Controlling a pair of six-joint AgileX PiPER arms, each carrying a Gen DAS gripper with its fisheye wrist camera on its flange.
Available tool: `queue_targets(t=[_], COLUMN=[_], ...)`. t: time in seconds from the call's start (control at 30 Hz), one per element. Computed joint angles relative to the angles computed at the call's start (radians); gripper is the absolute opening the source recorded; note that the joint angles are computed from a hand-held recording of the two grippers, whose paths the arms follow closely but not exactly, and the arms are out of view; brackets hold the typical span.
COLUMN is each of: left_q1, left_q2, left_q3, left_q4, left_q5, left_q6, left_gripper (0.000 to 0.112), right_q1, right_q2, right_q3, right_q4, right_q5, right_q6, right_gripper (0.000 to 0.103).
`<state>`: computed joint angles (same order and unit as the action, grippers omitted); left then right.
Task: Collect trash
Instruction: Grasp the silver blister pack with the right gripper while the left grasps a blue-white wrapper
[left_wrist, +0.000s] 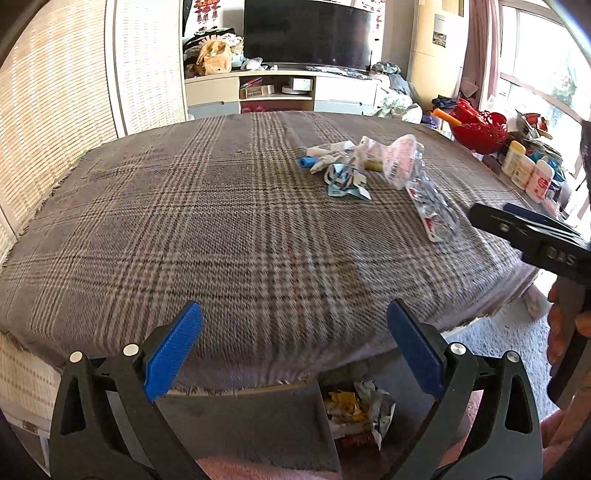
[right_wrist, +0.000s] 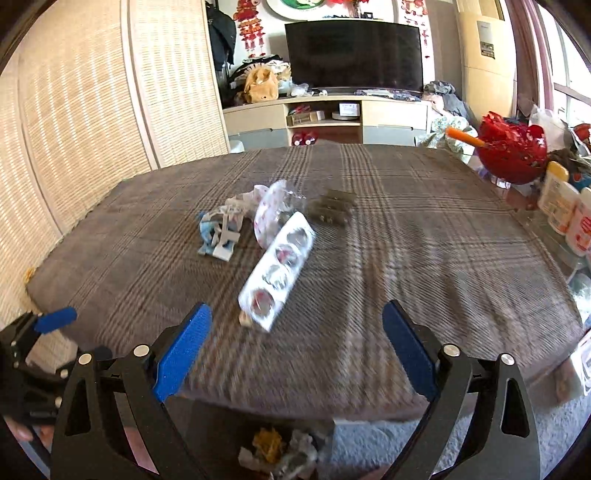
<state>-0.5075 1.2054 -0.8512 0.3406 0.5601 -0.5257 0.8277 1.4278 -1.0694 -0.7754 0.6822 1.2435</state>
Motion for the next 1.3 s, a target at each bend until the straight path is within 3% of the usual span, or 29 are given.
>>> queue_targets(t=[0.13, 0.33, 0.4, 0.57, 0.8, 1.03, 1.23, 1.3], left_q1=[0.041, 0.083, 0.086, 0.083, 0.072, 0.047, 0.033, 0.035], left_q2=[0.05, 0.141, 0.183, 0.28, 0.44, 0.563, 0.593, 0.581], left_q3=[-0.031, -0.106, -0.145, -0.234, -0.404, -0.568, -0.616, -0.6], left_q4=[-0.053, -0.129, -0.15, -0.209, -0.268, -0.277, -0.227, -0.249], left_q5=[-0.024, -0.048, -0.056, -0.066, -0.041, 0.018, 0.042, 0.034], left_q6=[0.087, 0.188, 0.211, 0.274, 0.335, 0.347, 0.308, 0.334], left_gripper=[0.095, 0.095, 0.095, 0.092, 0.07, 0.061, 0.024, 0.017], right_q1=[-0.061, -0.075, -0.075, -0.13, -0.214, -0.252, -0.264, -0.26], right_q2=[0.111, 0.183, 0.184, 0.137, 0.087, 0.074, 0.065, 0.051], right_q3=[-0.085, -0.116, -0.122, -0.066, -0.004, 0.028, 0.041, 0.056], right_q4=[0.099, 0.062, 0.052, 0.035, 0.066, 0.079, 0.087, 0.083], right_q5=[-0.044, -0.027, -0.011, -0.019, -0.084, -0.15, -0.178, -0.179], right_q6=[-0.101, -0.08, -0.085, -0.101, -0.162, -0.183, -0.195, -0.187], right_gripper=[0.068, 0.046, 0.032, 0.029, 0.029, 0.029, 0.029, 0.029])
